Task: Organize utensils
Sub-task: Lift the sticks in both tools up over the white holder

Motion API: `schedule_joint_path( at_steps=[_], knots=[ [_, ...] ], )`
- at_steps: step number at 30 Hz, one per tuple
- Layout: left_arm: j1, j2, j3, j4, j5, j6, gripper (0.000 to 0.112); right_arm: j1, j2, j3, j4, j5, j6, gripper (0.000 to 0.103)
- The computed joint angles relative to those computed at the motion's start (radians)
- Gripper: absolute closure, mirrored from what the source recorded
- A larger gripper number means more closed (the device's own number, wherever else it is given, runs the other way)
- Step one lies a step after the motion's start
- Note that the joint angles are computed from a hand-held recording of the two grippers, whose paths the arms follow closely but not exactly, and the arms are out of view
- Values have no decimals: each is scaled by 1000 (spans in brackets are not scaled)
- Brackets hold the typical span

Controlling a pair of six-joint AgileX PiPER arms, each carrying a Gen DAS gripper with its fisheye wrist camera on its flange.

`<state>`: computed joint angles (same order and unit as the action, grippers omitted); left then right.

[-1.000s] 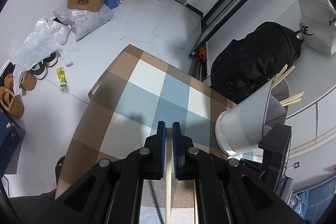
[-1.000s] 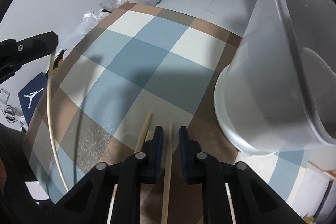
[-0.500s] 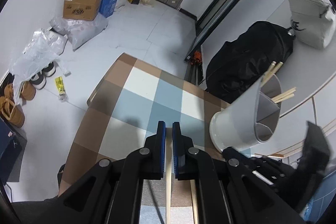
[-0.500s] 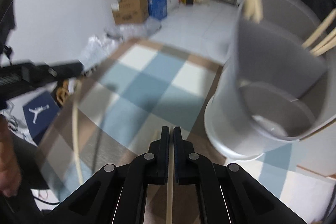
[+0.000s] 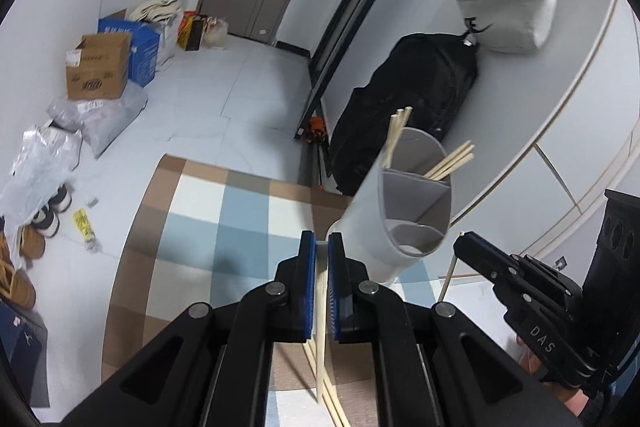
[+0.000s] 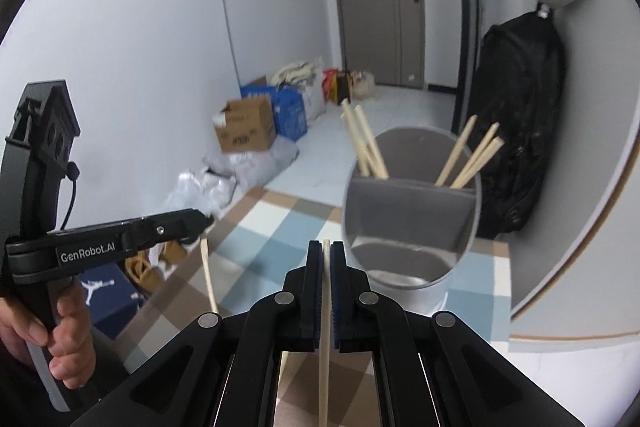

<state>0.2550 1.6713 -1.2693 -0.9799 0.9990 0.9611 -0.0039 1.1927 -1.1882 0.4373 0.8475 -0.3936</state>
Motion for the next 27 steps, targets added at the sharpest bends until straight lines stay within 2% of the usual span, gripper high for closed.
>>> schedule_joint_path(
  at_steps=[7, 12, 20, 27],
  knots=[
    [-32, -52, -31, 0, 0, -32, 110, -120, -37, -16, 147, 28, -99, 100],
    [-67, -36, -130, 29, 72, -92, 110, -221, -29, -77, 263, 74, -155, 100],
    [-116, -27, -273, 54, 102, -176, 110, -317, 77, -273, 376, 122, -189, 100],
    [-151, -8, -394, 49, 106, -234, 110, -344, 192, -469, 428, 134, -184, 100]
  ],
)
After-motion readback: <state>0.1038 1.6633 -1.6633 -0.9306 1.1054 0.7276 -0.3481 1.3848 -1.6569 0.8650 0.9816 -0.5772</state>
